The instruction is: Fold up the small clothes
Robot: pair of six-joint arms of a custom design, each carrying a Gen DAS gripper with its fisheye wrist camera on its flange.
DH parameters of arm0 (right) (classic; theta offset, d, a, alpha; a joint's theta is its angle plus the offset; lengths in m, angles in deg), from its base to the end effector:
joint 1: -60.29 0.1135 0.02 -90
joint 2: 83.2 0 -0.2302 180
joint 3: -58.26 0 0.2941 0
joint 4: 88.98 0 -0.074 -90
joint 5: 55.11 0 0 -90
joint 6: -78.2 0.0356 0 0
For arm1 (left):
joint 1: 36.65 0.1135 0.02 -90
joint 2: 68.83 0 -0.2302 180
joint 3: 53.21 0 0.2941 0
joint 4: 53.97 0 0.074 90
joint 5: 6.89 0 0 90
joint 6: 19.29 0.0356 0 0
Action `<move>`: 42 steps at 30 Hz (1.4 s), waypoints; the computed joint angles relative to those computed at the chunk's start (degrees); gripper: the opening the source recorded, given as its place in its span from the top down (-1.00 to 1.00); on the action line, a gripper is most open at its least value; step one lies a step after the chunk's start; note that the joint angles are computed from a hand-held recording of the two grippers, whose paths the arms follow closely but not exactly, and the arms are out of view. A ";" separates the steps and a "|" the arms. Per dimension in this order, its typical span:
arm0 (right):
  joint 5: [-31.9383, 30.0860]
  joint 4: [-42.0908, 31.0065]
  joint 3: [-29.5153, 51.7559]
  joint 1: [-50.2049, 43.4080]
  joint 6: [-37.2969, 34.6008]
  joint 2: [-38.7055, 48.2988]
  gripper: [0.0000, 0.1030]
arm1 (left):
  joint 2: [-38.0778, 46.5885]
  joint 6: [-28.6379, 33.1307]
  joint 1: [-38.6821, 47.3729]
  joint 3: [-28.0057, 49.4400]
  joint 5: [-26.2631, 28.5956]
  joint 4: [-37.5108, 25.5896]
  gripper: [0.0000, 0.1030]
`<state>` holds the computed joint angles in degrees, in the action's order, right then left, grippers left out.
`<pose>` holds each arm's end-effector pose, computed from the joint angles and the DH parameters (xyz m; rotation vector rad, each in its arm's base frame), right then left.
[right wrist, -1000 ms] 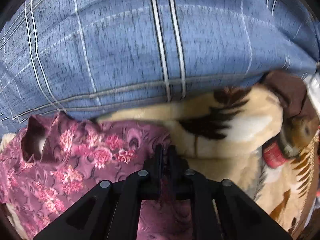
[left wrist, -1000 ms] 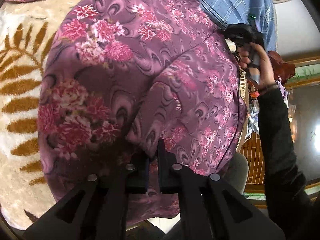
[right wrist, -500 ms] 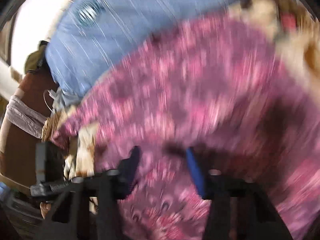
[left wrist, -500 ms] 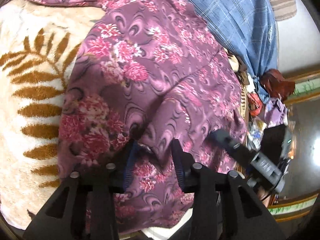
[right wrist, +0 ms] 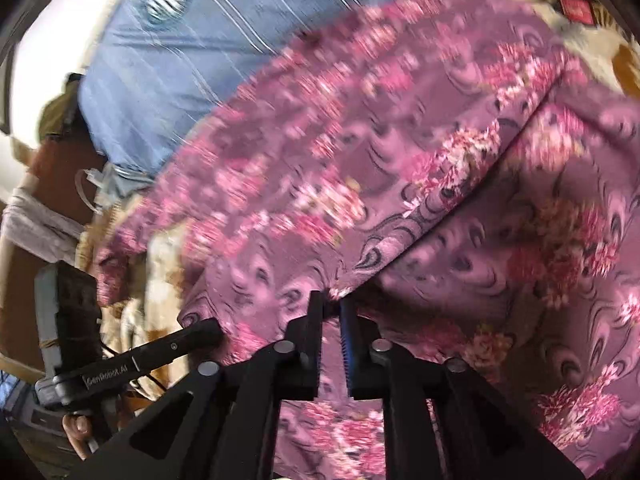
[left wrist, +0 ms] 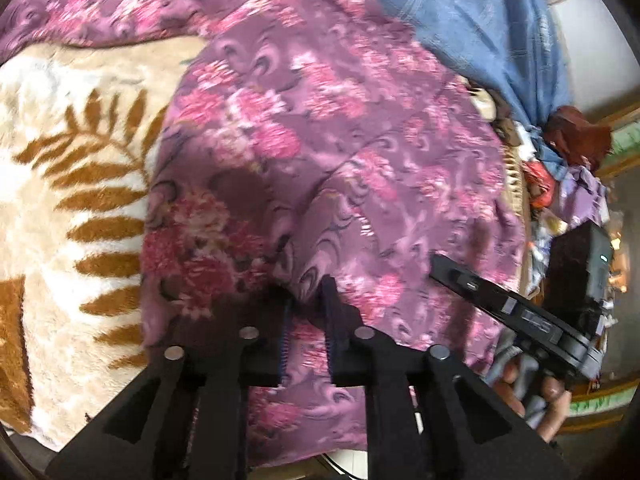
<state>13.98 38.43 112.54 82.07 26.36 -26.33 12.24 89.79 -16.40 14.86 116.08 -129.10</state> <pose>0.2267 0.1043 0.2049 0.2273 2.6632 0.8446 0.2640 0.0767 0.1709 -0.0152 2.8174 -0.7697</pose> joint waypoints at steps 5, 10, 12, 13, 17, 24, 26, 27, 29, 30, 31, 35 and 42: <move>3.22 -1.46 -0.01 3.02 0.69 -7.80 0.00 | 1.59 5.25 9.79 5.01 10.88 -5.55 0.08; 6.54 -2.91 3.99 8.14 0.88 -9.22 -0.15 | 4.12 0.87 22.60 9.38 22.37 -4.38 -0.10; 6.25 -2.47 5.07 9.30 0.75 -8.34 -0.20 | 6.35 -5.97 28.77 10.05 26.07 -0.12 -0.17; 6.47 -2.09 5.79 10.32 0.70 -7.40 -0.20 | 8.04 -7.74 31.07 10.86 27.24 0.37 -0.20; 6.81 -0.87 6.95 13.20 0.97 -4.62 -0.22 | 15.71 -20.59 38.93 13.84 27.62 9.00 -0.22; 6.74 3.74 8.21 17.59 2.19 0.23 -0.23 | 24.17 -31.86 43.91 17.39 28.69 16.20 -0.22; 6.32 4.65 8.65 18.49 2.07 1.38 -0.23 | 24.86 -35.32 43.74 17.11 30.23 18.94 -0.22; 6.19 4.91 8.95 18.93 1.70 1.99 -0.23 | 24.77 -36.79 43.71 16.82 30.63 20.07 -0.22; 6.28 4.95 9.43 19.50 1.21 2.71 -0.23 | 25.11 -42.10 43.82 16.72 30.87 24.07 -0.22; 6.20 5.01 9.66 19.61 1.00 3.07 -0.23 | 25.34 -44.99 44.19 16.98 30.12 25.38 -0.22; 6.07 5.12 9.67 19.59 0.90 3.18 -0.23 | 24.25 -49.81 44.25 16.10 28.57 28.70 -0.22; 5.35 5.69 9.41 18.86 0.76 3.61 -0.23 | 25.11 -47.00 43.02 19.67 25.00 26.72 0.44; 4.89 4.40 11.09 17.64 -0.73 4.38 -0.23 | 5.81 -41.81 43.25 4.48 27.00 42.88 0.92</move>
